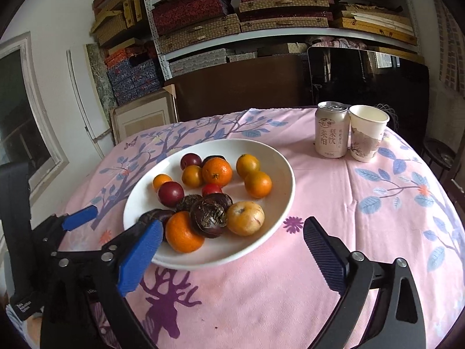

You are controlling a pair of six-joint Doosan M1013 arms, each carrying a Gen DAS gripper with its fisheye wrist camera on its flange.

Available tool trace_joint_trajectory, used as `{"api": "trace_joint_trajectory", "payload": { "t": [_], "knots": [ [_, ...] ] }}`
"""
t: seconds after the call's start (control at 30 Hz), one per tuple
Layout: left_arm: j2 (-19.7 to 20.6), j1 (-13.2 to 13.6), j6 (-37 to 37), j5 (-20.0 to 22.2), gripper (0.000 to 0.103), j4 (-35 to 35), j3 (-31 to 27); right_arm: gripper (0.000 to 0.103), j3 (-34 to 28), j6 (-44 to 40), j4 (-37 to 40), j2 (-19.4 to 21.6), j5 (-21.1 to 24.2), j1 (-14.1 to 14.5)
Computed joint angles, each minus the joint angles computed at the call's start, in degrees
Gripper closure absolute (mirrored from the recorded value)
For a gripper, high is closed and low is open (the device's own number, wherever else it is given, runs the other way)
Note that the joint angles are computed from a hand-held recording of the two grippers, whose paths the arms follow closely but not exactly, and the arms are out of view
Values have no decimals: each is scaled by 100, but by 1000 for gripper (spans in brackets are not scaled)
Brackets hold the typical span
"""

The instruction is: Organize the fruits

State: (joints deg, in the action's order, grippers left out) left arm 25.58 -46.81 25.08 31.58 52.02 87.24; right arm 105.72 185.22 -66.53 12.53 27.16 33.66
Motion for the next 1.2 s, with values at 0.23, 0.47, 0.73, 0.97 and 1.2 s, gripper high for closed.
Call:
{"api": "trace_joint_trajectory", "payload": {
  "t": [0.23,0.47,0.73,0.97,1.2],
  "knots": [
    [-407,95,-369,-568,5,-363,436,4,255,362,-530,-188,6,186],
    [-664,38,-1105,-486,5,237,719,4,446,665,-916,-319,8,336],
    [-754,-119,-1875,-358,4,1118,921,4,445,331,-543,-267,138,413],
    [-647,-444,-2212,489,5,1965,901,4,557,737,-789,-323,-225,328],
    [-599,-453,-1702,432,5,1582,830,4,530,929,-995,-316,183,433]
  ]
}}
